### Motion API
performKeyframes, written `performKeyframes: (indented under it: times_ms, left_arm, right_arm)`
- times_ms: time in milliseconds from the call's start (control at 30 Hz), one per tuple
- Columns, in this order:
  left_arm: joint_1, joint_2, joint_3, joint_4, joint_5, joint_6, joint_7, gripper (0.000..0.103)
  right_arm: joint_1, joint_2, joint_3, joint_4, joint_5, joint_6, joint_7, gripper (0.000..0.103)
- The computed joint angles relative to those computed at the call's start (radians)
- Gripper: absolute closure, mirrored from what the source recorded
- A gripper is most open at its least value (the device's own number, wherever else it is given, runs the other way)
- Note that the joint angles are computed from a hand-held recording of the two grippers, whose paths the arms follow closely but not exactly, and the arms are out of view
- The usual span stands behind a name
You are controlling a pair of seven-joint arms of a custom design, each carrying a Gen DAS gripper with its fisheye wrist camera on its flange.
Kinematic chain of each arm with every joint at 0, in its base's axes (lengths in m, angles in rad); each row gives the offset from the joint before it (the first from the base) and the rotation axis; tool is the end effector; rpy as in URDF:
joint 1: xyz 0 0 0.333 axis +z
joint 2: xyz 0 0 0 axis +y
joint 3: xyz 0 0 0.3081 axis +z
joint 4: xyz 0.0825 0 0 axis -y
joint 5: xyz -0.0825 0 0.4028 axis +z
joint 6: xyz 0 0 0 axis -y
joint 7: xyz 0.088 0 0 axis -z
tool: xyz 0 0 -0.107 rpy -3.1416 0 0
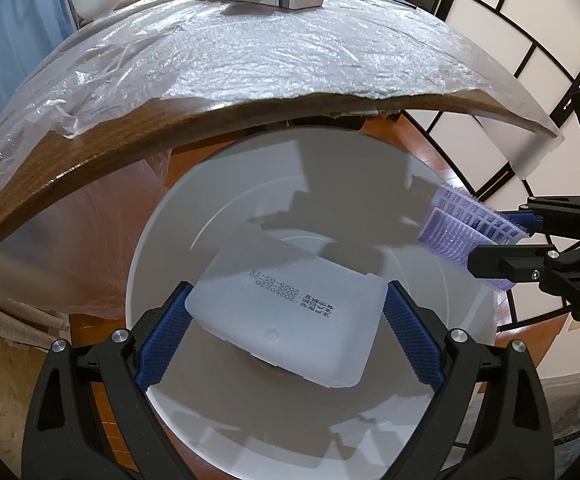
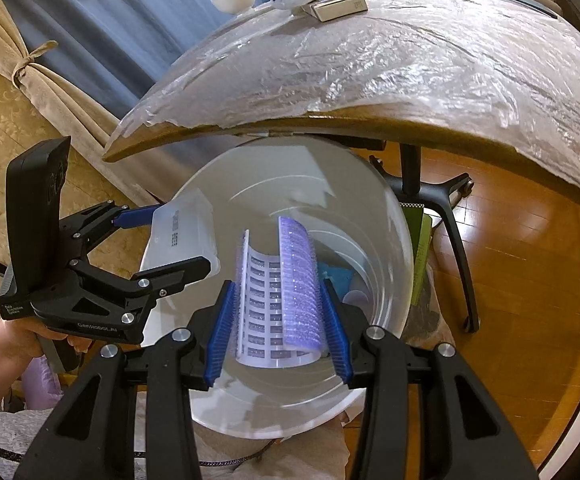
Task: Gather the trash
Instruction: 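Open both tools over the white bin to drop the tray and roller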
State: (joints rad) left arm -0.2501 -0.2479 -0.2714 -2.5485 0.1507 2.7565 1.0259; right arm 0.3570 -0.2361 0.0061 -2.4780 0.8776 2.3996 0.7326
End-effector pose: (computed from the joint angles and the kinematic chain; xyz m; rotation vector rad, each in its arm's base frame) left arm 0.4185 -0.2470 0.3824 -1.8872 2.1086 -0.5608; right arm 0.4469 0.1759 0.3762 -2.2118 1.1946 0.2665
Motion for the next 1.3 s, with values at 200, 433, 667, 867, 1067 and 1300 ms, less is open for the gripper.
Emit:
performKeyframes:
  times_ms: [200,433,667,867,1067,1300]
  left_arm:
    - [0.007,0.025,-0.006,0.015,0.021,-0.004,-0.018,0.008]
    - [0.006,0.051,-0.003,0.029,0.037,-0.008,-0.025,0.008]
    - [0.004,0.067,0.002,0.036,0.042,-0.012,-0.025,0.008]
    - [0.004,0.082,0.005,0.048,0.046,-0.022,-0.021,0.008]
    - [0.005,0.102,0.008,0.065,0.042,-0.036,-0.041,0.008]
    - [-0.006,0.091,0.028,0.04,-0.047,0.03,-0.013,0.002]
  right_arm:
    - [-0.007,0.005,-0.004,-0.004,-0.004,-0.003,-0.005,0.061]
    - [-0.012,0.013,-0.001,-0.004,-0.011,-0.002,0.0,0.061]
    - [-0.011,0.023,0.004,-0.003,-0.015,0.004,0.004,0.061]
    - [-0.013,0.033,0.006,0.001,-0.015,0.003,0.004,0.061]
    - [-0.01,0.015,0.011,-0.019,-0.005,0.049,0.025,0.037]
    - [-0.005,-0.019,-0.006,-0.036,-0.003,0.074,0.029,0.027]
